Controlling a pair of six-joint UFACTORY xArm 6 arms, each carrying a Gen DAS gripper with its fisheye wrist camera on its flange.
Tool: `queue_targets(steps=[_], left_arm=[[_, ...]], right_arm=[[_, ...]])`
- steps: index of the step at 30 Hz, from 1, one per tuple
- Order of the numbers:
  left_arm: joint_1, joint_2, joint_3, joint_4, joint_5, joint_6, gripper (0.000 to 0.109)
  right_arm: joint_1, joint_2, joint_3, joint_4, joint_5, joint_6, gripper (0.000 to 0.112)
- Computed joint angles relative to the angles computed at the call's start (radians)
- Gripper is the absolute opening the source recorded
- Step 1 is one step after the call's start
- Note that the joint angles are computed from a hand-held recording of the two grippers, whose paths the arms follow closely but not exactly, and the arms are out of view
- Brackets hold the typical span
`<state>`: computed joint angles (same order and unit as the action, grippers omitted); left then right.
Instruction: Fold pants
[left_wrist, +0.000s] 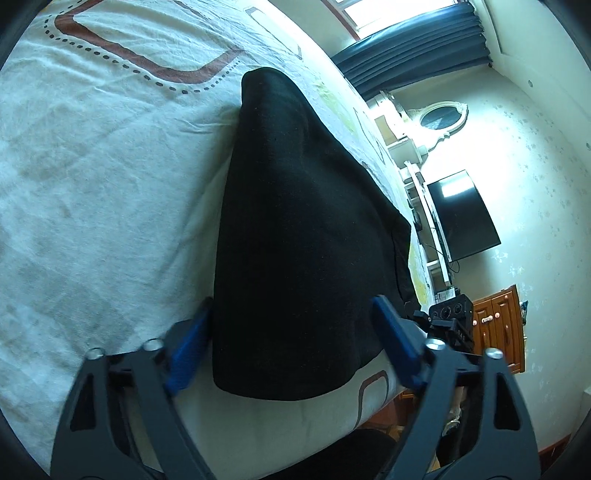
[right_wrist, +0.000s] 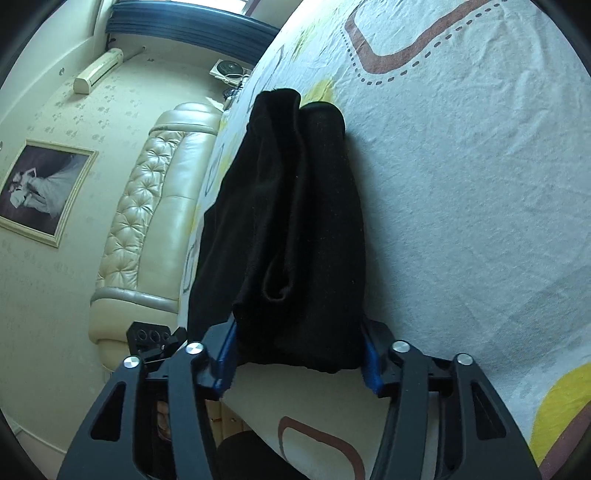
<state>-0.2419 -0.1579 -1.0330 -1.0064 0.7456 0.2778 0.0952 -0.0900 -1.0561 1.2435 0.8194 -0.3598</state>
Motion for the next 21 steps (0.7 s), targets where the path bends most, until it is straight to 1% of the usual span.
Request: queue_targets(steps=[1,3,8,12,16,21], left_arm=[[-0.01,0.005,-0.004,0.059,-0.009,-0.034,0.059],[-0.018,-0.006,0.005,0.093,-0.022,-0.041,0.054],[-0.017,-0.007,-0.021,0.17,0.0,-0.13,0.048],[-0.008,-0.016,-0.02,0.177,0.024,-0.145,0.048],[-0.003,-0.046,0.017,0.156,0.036,-0.125,0.048],[0.005,-0.056,0.027,0.147,0.046,-0.113,0.048]], right_arm=[[-0.003,-0.007,0.01,0.01,-0.003,-0.004,0.041],[-0.006,-0.017,0.023,0.027,-0.005,-0.001,0.039],[-0.002,-0.039,0.028,0.029,-0.005,0.022,0.036],[-0.024,-0.056,0.043,0.033,0.032,0.024,0.036],[-0.03,-0.078,0.066,0.016,0.054,0.031,0.036],[-0.036,-0.106,0.095,0.002,0.069,0.037,0.036]])
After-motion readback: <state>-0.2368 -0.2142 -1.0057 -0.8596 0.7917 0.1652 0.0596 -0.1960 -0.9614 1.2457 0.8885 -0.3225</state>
